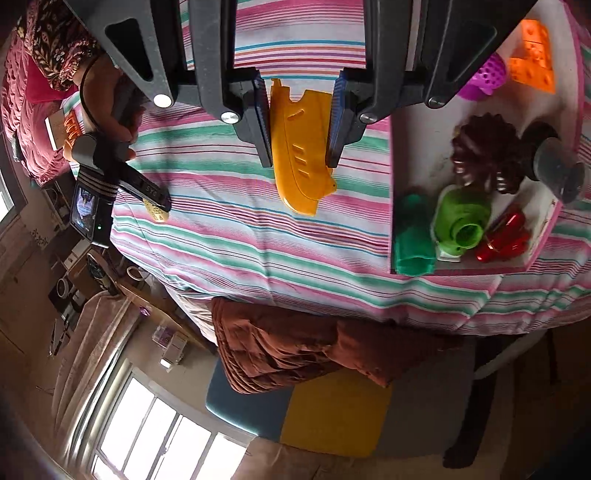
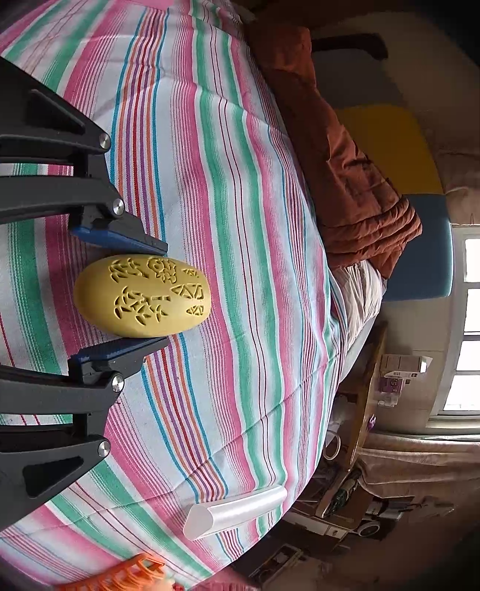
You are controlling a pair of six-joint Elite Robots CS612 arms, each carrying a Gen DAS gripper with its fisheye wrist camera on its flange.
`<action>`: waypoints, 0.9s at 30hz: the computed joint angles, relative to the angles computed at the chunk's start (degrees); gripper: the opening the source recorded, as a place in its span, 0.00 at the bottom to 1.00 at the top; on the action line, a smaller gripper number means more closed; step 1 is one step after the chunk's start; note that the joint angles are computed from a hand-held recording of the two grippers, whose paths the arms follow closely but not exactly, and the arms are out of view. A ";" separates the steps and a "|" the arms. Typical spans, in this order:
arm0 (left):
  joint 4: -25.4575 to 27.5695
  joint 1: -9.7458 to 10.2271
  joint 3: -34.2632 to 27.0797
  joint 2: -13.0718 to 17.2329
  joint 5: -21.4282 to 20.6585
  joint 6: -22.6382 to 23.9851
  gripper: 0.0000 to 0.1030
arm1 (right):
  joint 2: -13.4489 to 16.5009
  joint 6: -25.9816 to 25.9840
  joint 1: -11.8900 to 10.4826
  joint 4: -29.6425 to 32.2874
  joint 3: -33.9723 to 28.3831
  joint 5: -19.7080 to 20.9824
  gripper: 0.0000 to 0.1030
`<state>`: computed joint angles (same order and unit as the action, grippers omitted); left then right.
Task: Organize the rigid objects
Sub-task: 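Carry the yellow comb piece into the tray and open the left gripper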
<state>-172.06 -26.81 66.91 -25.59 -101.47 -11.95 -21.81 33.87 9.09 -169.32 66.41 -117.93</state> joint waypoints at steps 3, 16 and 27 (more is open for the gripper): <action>-0.49 0.65 0.76 -0.20 2.21 0.19 0.26 | -0.14 -0.26 0.16 0.07 0.16 -0.06 0.42; 6.52 1.79 -2.42 1.63 5.00 2.65 0.28 | -0.23 -2.36 1.02 -0.41 0.31 -0.66 0.42; -0.80 2.42 1.79 -0.52 3.11 -0.13 0.34 | -0.18 -1.72 1.11 0.17 0.17 -0.95 0.42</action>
<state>-172.86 -24.39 68.70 -26.11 -98.36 -12.08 -22.00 32.15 10.20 -169.15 66.57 -118.88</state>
